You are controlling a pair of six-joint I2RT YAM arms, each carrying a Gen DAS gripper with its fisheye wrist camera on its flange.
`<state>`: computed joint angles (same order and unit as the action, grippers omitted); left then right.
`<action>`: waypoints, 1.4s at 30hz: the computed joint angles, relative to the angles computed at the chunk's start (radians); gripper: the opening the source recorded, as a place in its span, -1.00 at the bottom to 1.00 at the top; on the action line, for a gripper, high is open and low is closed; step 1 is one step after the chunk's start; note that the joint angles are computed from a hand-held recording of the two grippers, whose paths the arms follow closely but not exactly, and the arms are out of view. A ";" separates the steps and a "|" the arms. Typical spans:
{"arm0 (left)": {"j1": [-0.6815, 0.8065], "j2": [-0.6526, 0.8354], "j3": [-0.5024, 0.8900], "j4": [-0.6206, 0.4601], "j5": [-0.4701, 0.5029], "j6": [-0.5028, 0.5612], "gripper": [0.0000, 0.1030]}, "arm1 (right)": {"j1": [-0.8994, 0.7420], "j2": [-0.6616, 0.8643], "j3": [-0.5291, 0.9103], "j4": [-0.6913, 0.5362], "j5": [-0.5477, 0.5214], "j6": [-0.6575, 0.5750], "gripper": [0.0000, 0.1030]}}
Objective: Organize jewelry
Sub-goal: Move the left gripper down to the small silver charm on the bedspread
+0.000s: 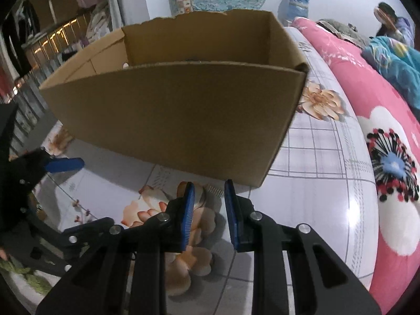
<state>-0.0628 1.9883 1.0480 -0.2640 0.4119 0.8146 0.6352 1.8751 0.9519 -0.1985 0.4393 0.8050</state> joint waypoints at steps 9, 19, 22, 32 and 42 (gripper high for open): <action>0.000 0.002 0.016 -0.028 -0.008 0.014 0.84 | -0.001 0.068 0.072 -0.039 0.017 -0.059 -0.75; 0.001 0.010 0.024 -0.035 0.000 0.032 0.84 | 0.006 0.033 0.067 -0.081 -0.025 -0.032 -0.88; 0.002 0.012 0.028 -0.039 0.003 0.038 0.84 | 0.024 0.015 0.058 -0.093 -0.033 -0.002 -0.88; 0.007 0.003 0.017 -0.032 0.013 0.043 0.84 | 0.073 -0.056 -0.077 0.038 -0.111 0.098 -0.88; 0.011 -0.004 0.003 -0.020 0.022 0.052 0.86 | 0.033 -0.221 -0.264 0.167 -0.139 0.212 -0.88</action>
